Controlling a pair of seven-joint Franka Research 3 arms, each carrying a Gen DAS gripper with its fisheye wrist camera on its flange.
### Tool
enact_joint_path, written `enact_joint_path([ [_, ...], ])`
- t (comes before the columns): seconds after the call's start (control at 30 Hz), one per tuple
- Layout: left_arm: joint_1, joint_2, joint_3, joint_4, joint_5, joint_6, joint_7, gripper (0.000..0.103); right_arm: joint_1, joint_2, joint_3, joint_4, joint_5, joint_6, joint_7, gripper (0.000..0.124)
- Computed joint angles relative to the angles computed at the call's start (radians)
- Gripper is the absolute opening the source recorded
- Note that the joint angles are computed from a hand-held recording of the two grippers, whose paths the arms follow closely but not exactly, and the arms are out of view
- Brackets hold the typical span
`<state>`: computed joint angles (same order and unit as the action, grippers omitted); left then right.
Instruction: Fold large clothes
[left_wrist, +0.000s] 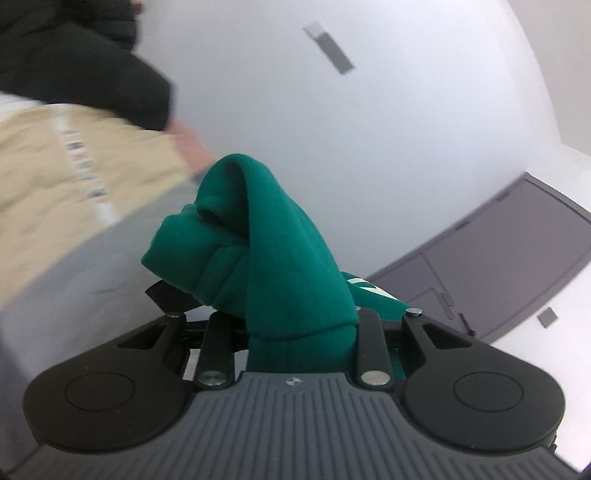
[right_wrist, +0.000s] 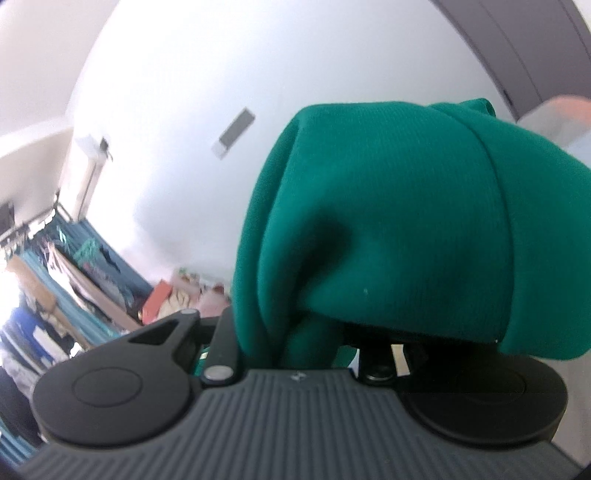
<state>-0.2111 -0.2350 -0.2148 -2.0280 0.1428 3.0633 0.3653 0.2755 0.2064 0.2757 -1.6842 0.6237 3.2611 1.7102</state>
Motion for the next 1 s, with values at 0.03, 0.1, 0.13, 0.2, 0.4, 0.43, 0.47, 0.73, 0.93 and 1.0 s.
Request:
enact_joint_path([
  [0.03,-0.002,0.039,-0.008,0.053,0.008,-0.002,0.007,0.031,-0.05,-0.002,0.045,0.007,0.02,0.01,-0.029,0.028],
  [0.1,-0.008,0.128,-0.027,0.178,0.039,-0.017,0.025,0.031,-0.134,0.006,0.121,0.026,0.05,0.043,-0.073,0.028],
  [0.13,-0.012,0.169,-0.033,0.236,0.054,-0.029,0.03,0.031,-0.164,0.008,0.15,0.027,0.052,0.06,-0.076,0.028],
  [0.2,-0.032,0.269,-0.04,0.369,0.069,-0.052,0.048,0.031,-0.236,0.014,0.201,0.034,0.035,0.078,-0.066,0.028],
  [0.4,-0.098,0.542,-0.059,0.723,0.071,-0.159,0.138,0.031,-0.332,0.051,0.24,0.023,-0.058,0.134,0.003,0.029],
  [0.43,-0.104,0.576,-0.064,0.758,0.053,-0.168,0.161,0.031,-0.385,0.064,0.289,0.011,-0.095,0.15,0.024,0.029],
  [0.47,-0.107,0.603,-0.067,0.782,0.035,-0.173,0.18,0.031,-0.438,0.08,0.339,-0.001,-0.137,0.168,0.048,0.029],
  [0.73,-0.103,0.757,-0.106,0.865,-0.064,-0.177,0.372,0.031,-0.604,0.214,0.46,-0.097,-0.355,0.293,0.226,0.029],
  [0.93,-0.048,0.754,-0.153,0.718,-0.137,-0.096,0.48,0.031,-0.553,0.31,0.395,-0.119,-0.407,0.34,0.304,0.029],
  [1.0,-0.012,0.76,-0.19,0.674,-0.161,-0.051,0.53,0.031,-0.514,0.327,0.354,-0.123,-0.386,0.342,0.327,0.029],
])
